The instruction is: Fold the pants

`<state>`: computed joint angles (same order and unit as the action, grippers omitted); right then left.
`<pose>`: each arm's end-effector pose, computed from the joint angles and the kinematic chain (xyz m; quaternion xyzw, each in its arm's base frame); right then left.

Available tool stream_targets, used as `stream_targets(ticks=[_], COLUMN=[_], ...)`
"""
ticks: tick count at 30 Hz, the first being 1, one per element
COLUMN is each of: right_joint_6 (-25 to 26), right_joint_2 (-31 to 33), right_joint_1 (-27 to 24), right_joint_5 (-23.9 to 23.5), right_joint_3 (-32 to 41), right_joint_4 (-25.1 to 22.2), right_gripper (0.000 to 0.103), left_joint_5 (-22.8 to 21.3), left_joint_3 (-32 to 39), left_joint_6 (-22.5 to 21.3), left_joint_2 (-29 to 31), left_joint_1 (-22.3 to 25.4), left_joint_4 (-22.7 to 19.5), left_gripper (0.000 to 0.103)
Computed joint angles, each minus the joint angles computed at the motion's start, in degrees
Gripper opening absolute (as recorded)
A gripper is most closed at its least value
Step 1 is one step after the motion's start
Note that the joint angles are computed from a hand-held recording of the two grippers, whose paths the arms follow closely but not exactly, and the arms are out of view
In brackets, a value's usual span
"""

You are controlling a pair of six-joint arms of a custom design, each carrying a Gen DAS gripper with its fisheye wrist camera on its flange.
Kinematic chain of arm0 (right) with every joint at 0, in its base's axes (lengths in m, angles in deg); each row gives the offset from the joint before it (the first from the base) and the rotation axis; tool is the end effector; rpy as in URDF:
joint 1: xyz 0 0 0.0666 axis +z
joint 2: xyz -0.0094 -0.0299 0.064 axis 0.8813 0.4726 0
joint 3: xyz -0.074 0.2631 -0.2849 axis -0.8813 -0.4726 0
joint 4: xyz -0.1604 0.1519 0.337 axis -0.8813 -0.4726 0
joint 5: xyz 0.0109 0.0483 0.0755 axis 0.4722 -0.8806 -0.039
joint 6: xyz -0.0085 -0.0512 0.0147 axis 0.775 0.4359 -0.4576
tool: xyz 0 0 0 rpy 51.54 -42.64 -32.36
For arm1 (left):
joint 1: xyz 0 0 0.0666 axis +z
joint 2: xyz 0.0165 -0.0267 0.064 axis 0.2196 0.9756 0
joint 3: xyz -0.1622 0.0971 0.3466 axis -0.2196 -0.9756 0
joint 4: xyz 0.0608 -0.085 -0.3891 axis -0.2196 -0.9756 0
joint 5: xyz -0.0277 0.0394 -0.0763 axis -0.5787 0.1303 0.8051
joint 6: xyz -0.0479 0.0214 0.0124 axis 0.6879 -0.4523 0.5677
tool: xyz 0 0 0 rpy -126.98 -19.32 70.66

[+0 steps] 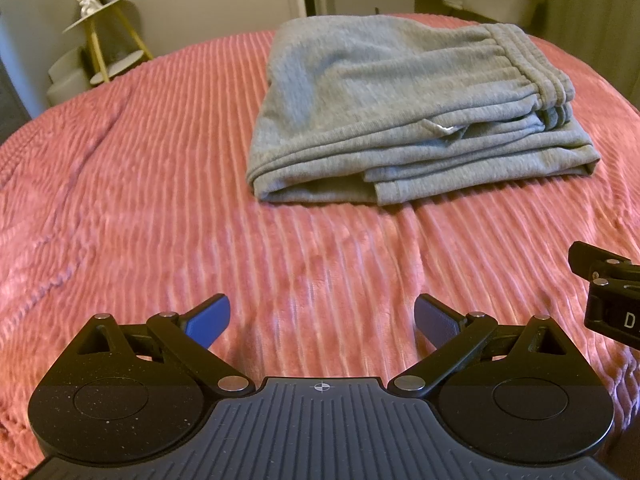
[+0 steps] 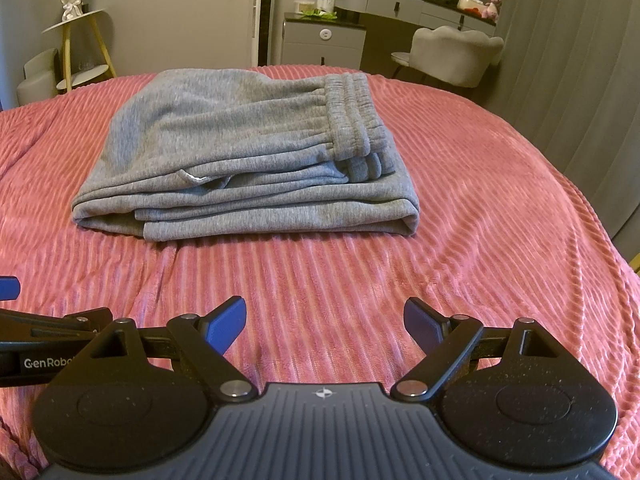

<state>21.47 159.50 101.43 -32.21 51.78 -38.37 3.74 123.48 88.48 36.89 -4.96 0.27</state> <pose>0.4829 0.3759 0.4989 -0.0009 0.9309 -0.0556 0.3611 0.5158 -0.1561 0.4793 0.0300 0.9520 0.0382 0.3021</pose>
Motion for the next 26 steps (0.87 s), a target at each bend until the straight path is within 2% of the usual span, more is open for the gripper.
stream_targets(ticks=[19,26], right_joint_6=[1.10,1.23], right_joint_2=[0.47,0.56], right_joint_1=[-0.15,-0.23], right_joint_5=[-0.20,-0.25], right_joint_3=[0.48,0.68], right_joint_4=[-0.18,-0.40], right_gripper=[0.086,0.086], left_joint_5=[0.91,0.66], left_joint_3=[0.30,-0.27], left_joint_6=[-0.62,-1.48], left_joint_2=[0.26,-0.14], left_joint_1=[0.23,0.03], left_joint_4=[-0.39,0.70], left_gripper=[0.101,0.101])
